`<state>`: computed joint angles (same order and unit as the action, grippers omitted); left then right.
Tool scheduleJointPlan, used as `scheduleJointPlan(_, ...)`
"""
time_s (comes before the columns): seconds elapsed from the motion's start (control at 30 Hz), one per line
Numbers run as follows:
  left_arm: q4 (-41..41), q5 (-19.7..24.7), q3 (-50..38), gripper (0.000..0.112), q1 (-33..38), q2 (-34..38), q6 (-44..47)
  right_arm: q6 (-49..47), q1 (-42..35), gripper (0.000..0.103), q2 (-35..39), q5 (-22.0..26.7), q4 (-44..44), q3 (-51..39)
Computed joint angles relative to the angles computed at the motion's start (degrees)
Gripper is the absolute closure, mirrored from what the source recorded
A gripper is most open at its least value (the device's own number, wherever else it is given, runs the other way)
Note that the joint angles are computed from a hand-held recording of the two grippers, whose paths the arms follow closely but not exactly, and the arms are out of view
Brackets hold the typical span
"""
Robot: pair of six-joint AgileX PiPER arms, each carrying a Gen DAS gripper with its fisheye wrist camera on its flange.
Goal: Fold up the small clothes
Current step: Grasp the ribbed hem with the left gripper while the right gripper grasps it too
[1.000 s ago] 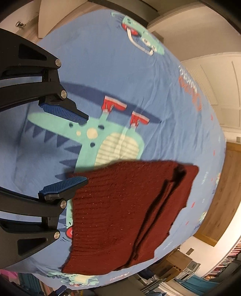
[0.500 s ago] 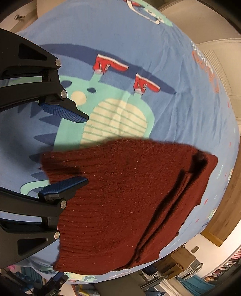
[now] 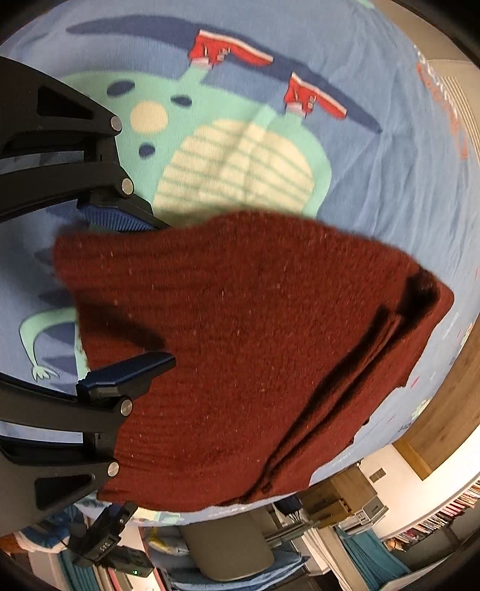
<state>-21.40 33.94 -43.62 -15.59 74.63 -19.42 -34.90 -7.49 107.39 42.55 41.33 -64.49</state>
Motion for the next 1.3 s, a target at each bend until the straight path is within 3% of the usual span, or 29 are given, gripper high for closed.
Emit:
scheduleJointPlan(0.27, -13.14, -0.13, 1.79, 0.058, 4.06, -0.52, 12.55, -0.22, 2.93, 0.030, 1.62, 0.57, 1.25, -1.71)
scheduleJointPlan(0.43, -18.16, 1.11, 3.46, 0.066, 7.02, -2.02, 17.11, -0.88, 0.91, 0.058, 2.37, 1.97, 1.85, -2.10)
scheduleJointPlan(0.53, -19.87, 2.45, 4.56, 0.073, 8.76, -3.45, 18.83, -1.84, -0.62, 0.067, 2.80, 3.06, 2.96, -2.10)
scheduleJointPlan(0.7, -22.23, 5.57, 4.72, 0.095, 11.65, -3.65, 22.62, -3.02, -1.05, 0.071, 3.05, 3.98, 3.38, -2.24)
scheduleJointPlan(0.87, -21.45, 4.69, 5.10, 0.103, 10.66, -4.01, 20.49, -4.00, -1.44, 0.083, 3.72, 4.97, 4.24, -2.76)
scheduleJointPlan(1.0, -22.34, 5.61, 5.71, 0.104, 12.34, -5.21, 21.28, -5.52, -2.54, 0.089, 4.04, 6.46, 5.41, -3.50)
scheduleJointPlan(1.3, -24.64, 8.03, 3.30, 0.105, 16.58, -8.15, 23.01, -7.99, -4.10, 0.091, 2.41, 10.10, 7.45, -6.63)
